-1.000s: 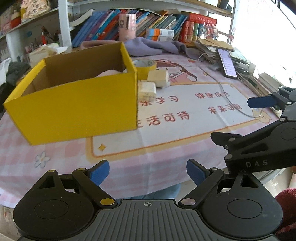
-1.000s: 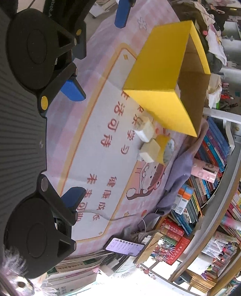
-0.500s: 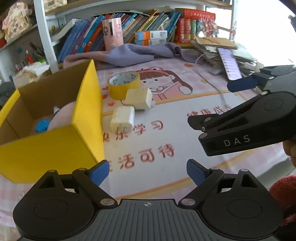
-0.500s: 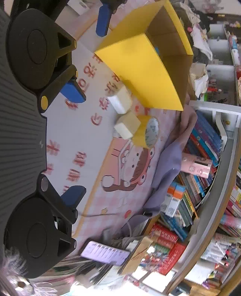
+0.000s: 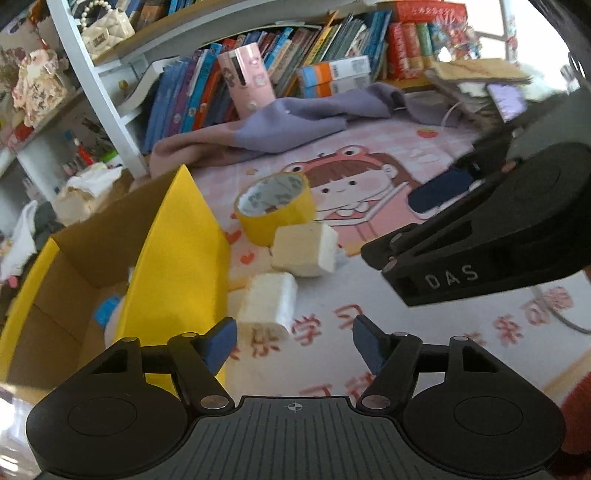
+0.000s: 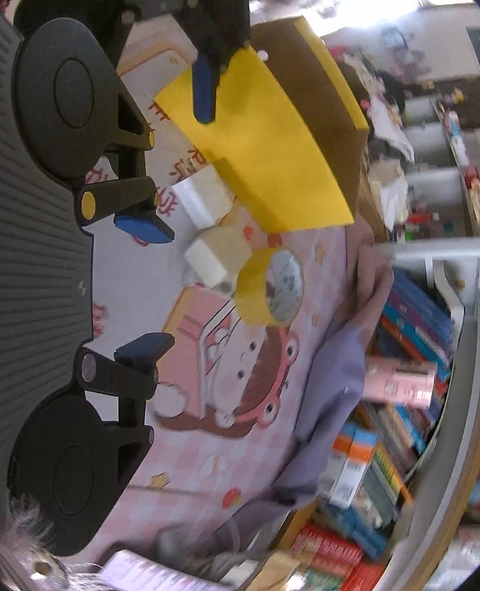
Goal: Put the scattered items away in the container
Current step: 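Grasp the white plug charger with the left tool while the right tool grasps a white block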
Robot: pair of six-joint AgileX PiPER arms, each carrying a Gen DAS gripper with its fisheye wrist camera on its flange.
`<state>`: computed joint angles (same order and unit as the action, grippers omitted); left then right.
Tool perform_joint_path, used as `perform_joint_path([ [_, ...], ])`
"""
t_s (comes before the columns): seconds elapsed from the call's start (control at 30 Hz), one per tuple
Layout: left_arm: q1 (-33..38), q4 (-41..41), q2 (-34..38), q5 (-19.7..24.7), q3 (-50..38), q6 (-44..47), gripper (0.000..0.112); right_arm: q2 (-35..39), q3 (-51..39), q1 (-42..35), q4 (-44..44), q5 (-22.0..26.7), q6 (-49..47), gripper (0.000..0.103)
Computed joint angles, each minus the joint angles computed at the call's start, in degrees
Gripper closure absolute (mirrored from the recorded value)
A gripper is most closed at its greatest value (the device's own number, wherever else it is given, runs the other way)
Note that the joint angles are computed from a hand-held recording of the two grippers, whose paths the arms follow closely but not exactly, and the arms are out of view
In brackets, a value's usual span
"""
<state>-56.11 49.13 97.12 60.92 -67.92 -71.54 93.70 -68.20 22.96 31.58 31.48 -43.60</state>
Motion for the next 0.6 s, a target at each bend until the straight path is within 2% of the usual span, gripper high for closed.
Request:
perform_joint_path([
  [0.13,2.7,-1.0,3.8,1.1,-3.5,1.9,0.042,5.7,-6.7,-0.3,3.5,4.6,-10.9,0.051],
  [0.33,7.1,-4.3,6.8,0.0,-6.1,3.1,0.042,12.7,-15.4,1.0,4.1,8.8,-20.9,0.051],
  [0.53,8.0,-5.4,7.2,-0.8,-6.1,2.3,0.042,22.2,-28.2,1.9,-0.4,16.7,-19.7,0.051],
  [0.6,8.4,-5.9,7.6,-0.9,-6.6,2.5,0.042,24.1,-30.4,1.9,-1.2,18.0,-19.8,0.052],
])
